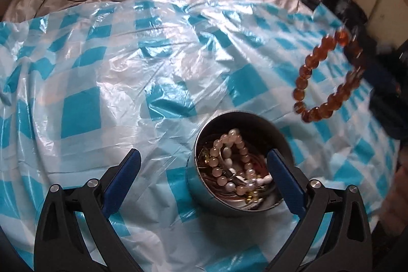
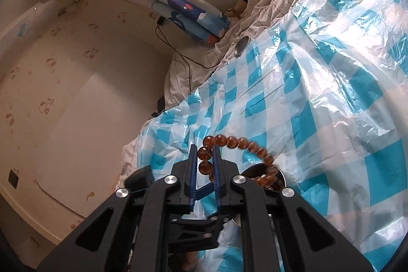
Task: Organize jewelry
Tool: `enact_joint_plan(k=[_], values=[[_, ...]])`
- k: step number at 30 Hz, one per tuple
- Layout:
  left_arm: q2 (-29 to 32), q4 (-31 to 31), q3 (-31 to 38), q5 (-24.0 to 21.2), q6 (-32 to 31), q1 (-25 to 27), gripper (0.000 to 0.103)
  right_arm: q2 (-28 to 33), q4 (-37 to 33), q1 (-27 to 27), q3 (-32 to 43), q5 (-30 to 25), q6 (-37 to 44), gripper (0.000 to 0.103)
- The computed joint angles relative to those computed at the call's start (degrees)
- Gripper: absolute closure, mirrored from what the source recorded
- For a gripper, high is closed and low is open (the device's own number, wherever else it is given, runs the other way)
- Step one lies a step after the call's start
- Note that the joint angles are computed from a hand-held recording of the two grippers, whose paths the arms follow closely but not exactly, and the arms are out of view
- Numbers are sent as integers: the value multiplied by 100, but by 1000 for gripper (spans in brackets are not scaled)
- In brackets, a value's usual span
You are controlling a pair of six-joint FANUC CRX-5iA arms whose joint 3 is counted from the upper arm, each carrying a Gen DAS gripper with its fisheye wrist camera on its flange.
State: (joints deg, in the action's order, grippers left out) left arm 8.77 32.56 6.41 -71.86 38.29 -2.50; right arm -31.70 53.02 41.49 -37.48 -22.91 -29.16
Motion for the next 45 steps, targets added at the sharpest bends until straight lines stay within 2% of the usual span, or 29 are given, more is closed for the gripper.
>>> enact_joint_plan(k=[2,3,5,7,8,10,12,15,18,23,25,28,30,33,35,37,40,42,43,45], values=[[-105,-74,-141,172,-197,-63,13,7,-12,-38,-21,77,-30,90],[-214,-190,-254,397,-320,-141,15,15,-14,-48,-18,97,-32,90],[-569,-430,-609,1138,-497,-266,18,15,26,-61,-30,132,-75,90],[-682,-67,-776,1230,-743,-187,19,-11,223,-149,-100,263,-258,90],[-704,159,-819,1177,-889,-137,19,-19,280,-162,-116,282,-305,90],[-599,450,-713,778,-1090,-66,19,-20,333,-183,-128,327,-343,90],[-464,414,-566,465,-1011,-69,19,-1,242,-154,-95,302,-254,90],[-322,326,-431,119,-927,-92,25,-8,204,-135,-88,282,-238,90],[-357,319,-465,116,-993,-115,26,-3,137,-128,-69,268,-161,90],[-169,625,-342,-184,-832,12,33,14,12,-83,-66,210,-140,89],[-263,729,-453,-89,-983,34,33,10,53,-83,-78,198,-207,84],[-503,1007,-712,10,-1460,53,33,-13,163,-107,-118,220,-338,82],[-686,972,-849,185,-1683,0,33,-21,208,-124,-128,236,-398,81],[-371,355,-384,-170,-901,-108,33,-25,248,-134,-140,239,-469,76],[-180,234,-218,-323,-578,-122,33,-34,345,-150,-163,238,-597,70],[11,380,-78,-562,-368,-128,36,-32,440,-178,-185,254,-708,65],[112,718,-108,-841,-415,-79,36,6,375,-149,-162,221,-667,61],[352,1136,4,-1322,-310,51,36,24,301,-128,-149,207,-632,60],[350,1013,64,-1270,-230,42,39,33,290,-128,-146,207,-632,59],[-21,246,-47,-515,-437,-133,47,42,277,-127,-143,190,-640,59]])
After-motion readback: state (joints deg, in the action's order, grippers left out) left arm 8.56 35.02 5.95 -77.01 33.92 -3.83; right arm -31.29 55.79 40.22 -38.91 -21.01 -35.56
